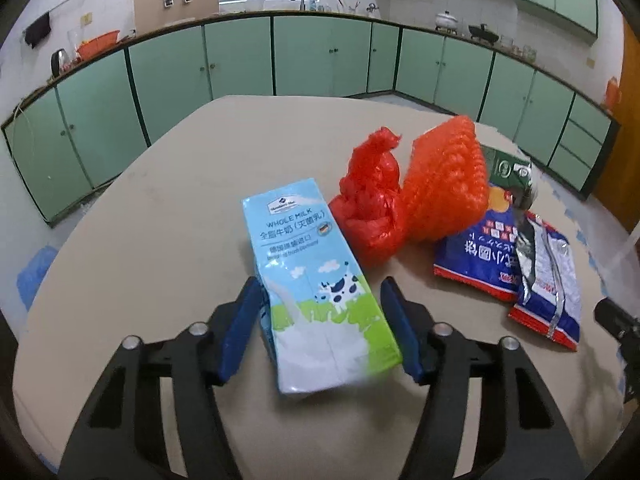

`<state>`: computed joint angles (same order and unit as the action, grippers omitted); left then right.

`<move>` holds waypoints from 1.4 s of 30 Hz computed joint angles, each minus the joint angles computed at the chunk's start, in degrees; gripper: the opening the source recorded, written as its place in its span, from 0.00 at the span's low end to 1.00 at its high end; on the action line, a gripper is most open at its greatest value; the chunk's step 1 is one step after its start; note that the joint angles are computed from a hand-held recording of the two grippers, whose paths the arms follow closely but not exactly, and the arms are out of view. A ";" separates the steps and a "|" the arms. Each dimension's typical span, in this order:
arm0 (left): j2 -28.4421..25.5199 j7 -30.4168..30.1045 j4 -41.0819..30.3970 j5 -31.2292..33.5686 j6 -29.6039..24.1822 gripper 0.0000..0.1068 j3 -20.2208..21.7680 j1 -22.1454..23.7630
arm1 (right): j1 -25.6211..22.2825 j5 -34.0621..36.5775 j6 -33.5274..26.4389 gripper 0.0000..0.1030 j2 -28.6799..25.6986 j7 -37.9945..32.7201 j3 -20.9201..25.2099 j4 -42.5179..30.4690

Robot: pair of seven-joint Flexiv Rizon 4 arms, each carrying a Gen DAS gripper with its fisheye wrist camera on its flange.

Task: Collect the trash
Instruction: 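Grasp the blue-white milk carton with the left gripper, then hold the milk carton in the left gripper while the right gripper grasps the blue snack packet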

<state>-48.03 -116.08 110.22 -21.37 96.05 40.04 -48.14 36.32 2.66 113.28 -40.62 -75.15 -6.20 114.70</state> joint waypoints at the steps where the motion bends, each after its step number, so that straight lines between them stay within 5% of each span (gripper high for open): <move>1: 0.09 -0.17 0.39 0.13 1.04 0.45 0.03 -0.11 | -0.67 -0.66 0.02 0.06 0.04 -0.12 0.85 -0.02; 5: 1.07 1.26 1.80 -0.98 4.31 0.42 -2.51 1.33 | -0.70 -1.78 1.25 0.43 0.20 -1.27 1.85 0.18; 9: 1.91 3.46 3.81 -3.00 7.58 0.42 -4.03 1.97 | 1.19 -2.55 -0.14 0.61 0.19 -3.13 1.21 -0.35; 20: 3.09 11.08 7.77 -9.87 11.87 0.41 -4.67 -0.43 | 11.51 -0.58 -6.39 0.71 -2.59 -2.49 -9.07 -3.51; 26: 3.47 15.25 7.66 -12.36 13.54 0.41 -8.80 1.78 | 14.94 -0.79 -8.68 0.72 -3.64 0.45 -13.48 -4.28; 28: 3.44 16.63 7.66 -13.56 13.97 0.41 -9.74 2.23 | 13.90 -1.88 -9.26 0.70 -3.54 1.29 -12.71 -4.55; 37: 3.83 22.79 8.05 -19.48 15.94 0.41 -14.02 4.02 | 7.39 -6.25 -7.50 0.30 -2.86 1.69 -6.38 -4.60; 38: 3.94 23.40 8.19 -20.07 16.33 0.41 -14.63 4.29 | 6.05 -6.71 -7.14 0.01 -2.73 1.48 -4.96 -4.60; 42: 4.63 25.98 8.66 -22.18 17.93 0.42 -17.13 5.56 | 0.59 -7.95 -4.95 0.00 -2.47 1.31 0.86 -4.48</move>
